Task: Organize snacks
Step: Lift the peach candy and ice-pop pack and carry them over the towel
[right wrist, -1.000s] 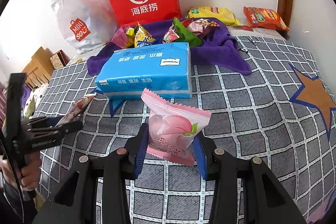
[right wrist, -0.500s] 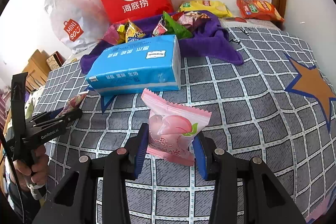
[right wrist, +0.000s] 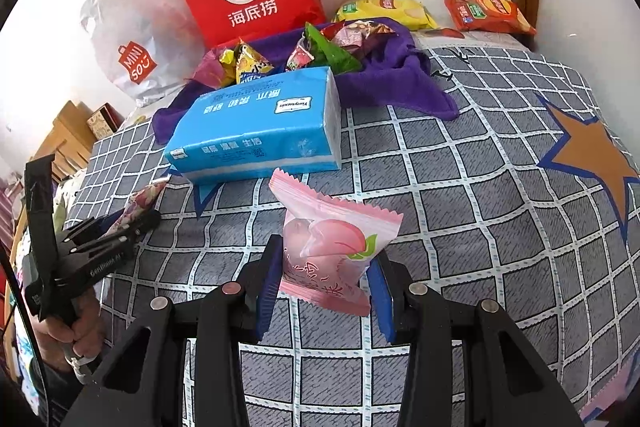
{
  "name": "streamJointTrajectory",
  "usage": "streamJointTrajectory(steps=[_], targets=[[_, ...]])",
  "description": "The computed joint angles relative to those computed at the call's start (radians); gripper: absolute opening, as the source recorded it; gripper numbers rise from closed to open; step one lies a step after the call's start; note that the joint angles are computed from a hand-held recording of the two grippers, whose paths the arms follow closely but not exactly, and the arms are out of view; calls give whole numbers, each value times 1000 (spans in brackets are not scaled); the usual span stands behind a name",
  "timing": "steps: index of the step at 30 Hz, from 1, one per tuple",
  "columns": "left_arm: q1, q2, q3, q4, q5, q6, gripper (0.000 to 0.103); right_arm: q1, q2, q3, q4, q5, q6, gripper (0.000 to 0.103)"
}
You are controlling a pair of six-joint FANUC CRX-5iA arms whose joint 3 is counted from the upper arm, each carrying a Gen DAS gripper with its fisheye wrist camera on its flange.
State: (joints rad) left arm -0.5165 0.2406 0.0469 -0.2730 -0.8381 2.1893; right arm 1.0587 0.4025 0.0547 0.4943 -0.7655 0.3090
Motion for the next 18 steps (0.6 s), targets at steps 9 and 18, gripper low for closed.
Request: streamJointTrajectory(steps=[9,18], targets=[[36,-54,-58,112,22,-39,20,5,-3,3,25,-3,1,41],[27,-87,-31,185,40,-119,20,5,-8,24,47,3,14,41]])
